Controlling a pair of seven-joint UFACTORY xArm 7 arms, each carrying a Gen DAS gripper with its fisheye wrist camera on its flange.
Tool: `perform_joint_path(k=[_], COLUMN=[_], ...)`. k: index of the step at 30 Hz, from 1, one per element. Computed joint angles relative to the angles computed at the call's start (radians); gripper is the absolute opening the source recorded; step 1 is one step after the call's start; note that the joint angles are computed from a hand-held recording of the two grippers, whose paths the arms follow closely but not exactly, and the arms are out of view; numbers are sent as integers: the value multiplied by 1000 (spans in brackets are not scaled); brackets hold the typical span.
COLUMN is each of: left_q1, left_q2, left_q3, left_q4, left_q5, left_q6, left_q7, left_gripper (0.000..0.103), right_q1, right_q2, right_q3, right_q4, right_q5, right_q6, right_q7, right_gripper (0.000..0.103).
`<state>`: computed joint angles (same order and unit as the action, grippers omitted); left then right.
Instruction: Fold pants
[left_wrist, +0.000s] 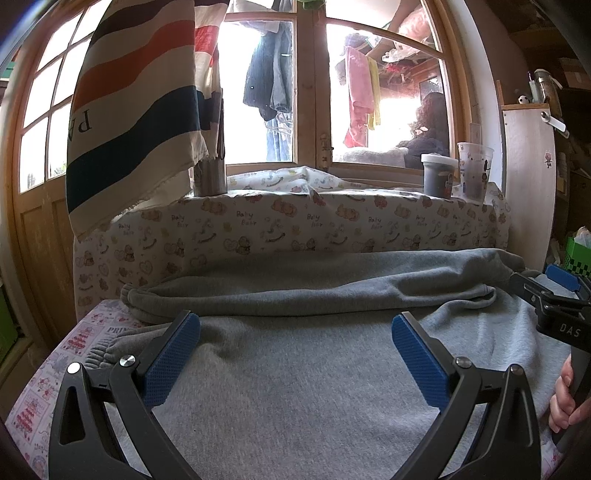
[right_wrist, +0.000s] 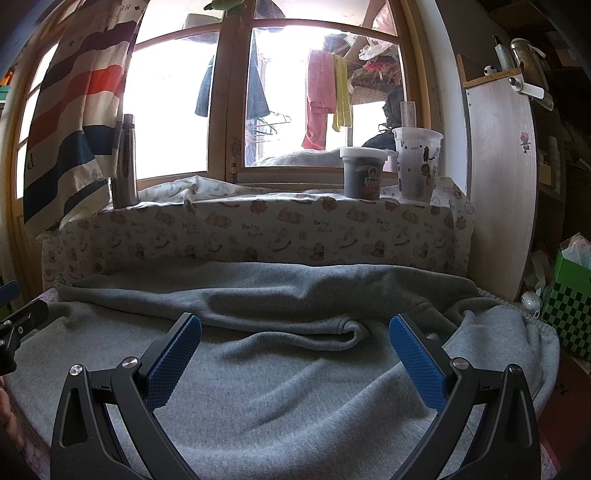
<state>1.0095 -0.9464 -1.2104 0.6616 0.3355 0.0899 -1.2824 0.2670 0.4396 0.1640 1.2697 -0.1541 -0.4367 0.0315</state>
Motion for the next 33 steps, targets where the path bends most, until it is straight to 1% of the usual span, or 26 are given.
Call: perform_joint_path(k=[1,2,15,33], left_q1=[0,0,1,0], left_q2=[0,0,1,2], left_q3=[0,0,-1,0], left_q4=[0,0,1,2], left_q5=[0,-1,-2,-3], left_q6=[-1,0,0,1], left_q7=[0,0,2,3], left_gripper=[103,103,103,103], right_q1=[-9,1,4,-4], right_q2=[2,0,-1,-1], right_q3=[5,-1,-4,1], right_q4=[2,0,-1,-2], right_q5=[-9,1,3,-4], right_q6=[0,1,-1,-2], right_q7=[4,1,-1,2], right_gripper=[103,103,103,103])
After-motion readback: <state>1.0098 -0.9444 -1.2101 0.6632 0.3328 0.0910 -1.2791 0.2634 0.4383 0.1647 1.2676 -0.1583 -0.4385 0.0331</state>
